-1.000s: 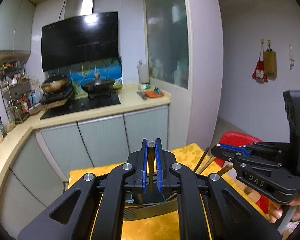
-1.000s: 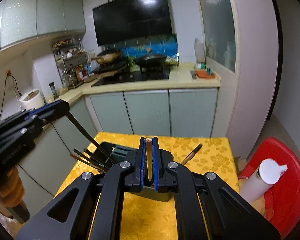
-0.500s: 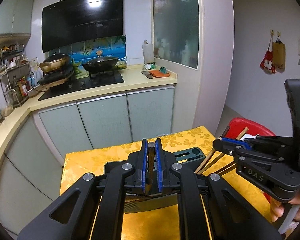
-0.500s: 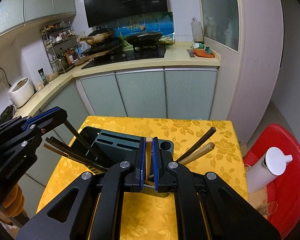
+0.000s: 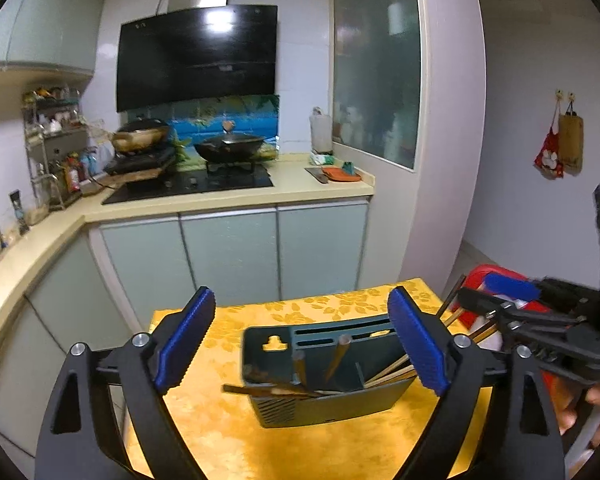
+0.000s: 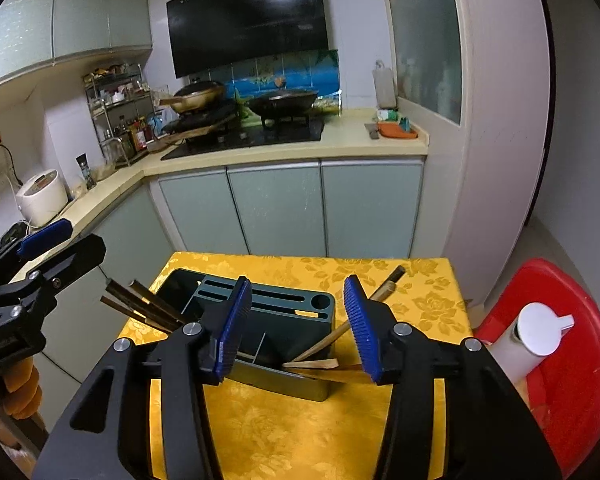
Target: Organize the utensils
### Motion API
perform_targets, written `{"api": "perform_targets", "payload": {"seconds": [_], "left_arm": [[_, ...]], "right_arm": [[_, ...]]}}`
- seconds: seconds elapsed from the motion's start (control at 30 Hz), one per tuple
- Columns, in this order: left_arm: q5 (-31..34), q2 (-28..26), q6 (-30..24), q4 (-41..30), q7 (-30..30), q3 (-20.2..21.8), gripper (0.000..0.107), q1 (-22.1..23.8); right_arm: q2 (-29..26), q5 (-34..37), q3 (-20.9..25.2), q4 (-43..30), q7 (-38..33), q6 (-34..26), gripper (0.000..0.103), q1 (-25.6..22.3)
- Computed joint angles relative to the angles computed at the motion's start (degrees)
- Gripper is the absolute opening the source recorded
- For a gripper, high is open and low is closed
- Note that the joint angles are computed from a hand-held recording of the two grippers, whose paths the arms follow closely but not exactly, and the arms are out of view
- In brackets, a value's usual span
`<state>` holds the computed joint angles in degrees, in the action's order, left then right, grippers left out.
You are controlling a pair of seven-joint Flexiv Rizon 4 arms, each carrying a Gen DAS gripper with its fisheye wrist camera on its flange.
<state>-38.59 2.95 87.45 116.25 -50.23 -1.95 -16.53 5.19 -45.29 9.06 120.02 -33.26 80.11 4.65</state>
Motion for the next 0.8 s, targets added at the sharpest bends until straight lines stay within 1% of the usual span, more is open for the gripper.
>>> {"api": "perform_targets", "payload": {"seconds": [0.07, 0.1, 0.17, 0.23, 0.3, 0.37, 0.4, 0.43, 0.5, 0.53, 0.57, 0.6, 0.67, 0.73, 0.8], "left_arm": [[2.11, 0.89, 0.81, 1.18, -1.27, 0.07, 0.087, 0.31], [3.14, 1.3, 1.36, 1.82, -2.04, 0.18, 0.087, 0.38], [5.63, 2.29, 2.65, 3.4, -4.23, 0.5, 0.088, 0.66], [7.66, 3.44, 3.48, 5.2, -6.47, 1.0, 0.088, 0.79], [8.49, 4.46, 4.3, 6.97, -7.81, 1.76, 0.089, 0.3], [10.27, 5.28, 5.18, 8.5, -9.39, 2.37, 0.091, 0.37], [11.21, 5.73, 5.73, 9.36, -10.12, 2.59, 0.092, 0.4], [12.78, 6.32, 6.41, 10.44, -11.38, 2.43, 0.093, 0.93], [16.33, 7.65, 8.02, 13.05, -14.48, 1.93, 0.094, 2.39], [17.95, 8.19, 8.4, 14.04, -16.02, 1.61, 0.094, 3.18], [19.12, 8.8, 8.89, 15.27, -17.17, 1.76, 0.094, 3.31], [19.74, 9.29, 9.2, 16.26, -17.85, 2.38, 0.094, 2.8], [20.78, 10.41, 9.88, 18.15, -19.57, 3.22, 0.094, 2.34], [22.11, 11.52, 10.52, 19.68, -21.45, 3.38, 0.094, 2.95], [23.7, 12.78, 10.97, 21.19, -23.24, 3.09, 0.095, 4.21]], "right_arm": [[1.21, -4.13, 0.34, 1.33, 3.79, 1.02, 0.054, -1.54], [1.74, -4.84, 0.42, 1.89, 4.59, 1.43, 0.056, -2.0], [2.84, -5.38, 0.79, 3.12, 6.04, 2.06, 0.062, -2.81], [3.75, -6.58, 1.33, 4.3, 7.88, 2.99, 0.065, -3.94], [4.78, -10.13, 2.23, 5.67, 11.26, 4.27, 0.07, -6.01], [5.81, -15.64, 3.28, 6.94, 16.29, 5.71, 0.077, -8.72], [6.32, -19.0, 3.75, 7.63, 19.3, 6.74, 0.079, -10.24], [6.6, -20.74, 3.98, 7.91, 20.95, 7.02, 0.082, -10.78], [7.43, -27.69, 4.45, 8.86, 26.87, 8.7, 0.085, -13.08], [7.66, -30.12, 4.26, 9.08, 28.9, 9.06, 0.086, -13.43], [8.12, -34.29, 4.07, 9.39, 32.5, 9.78, 0.087, -14.2], [8.53, -37.21, 3.65, 9.65, 35.08, 10.01, 0.088, -14.3], [9.67, -43.06, 2.78, 10.29, 40.56, 9.59, 0.092, -14.09], [11.22, -48.9, 1.58, 11.14, 45.94, 8.79, 0.096, -13.28], [12.6, -51.54, 0.72, 12.26, 47.98, 7.49, 0.096, -12.0]]}}
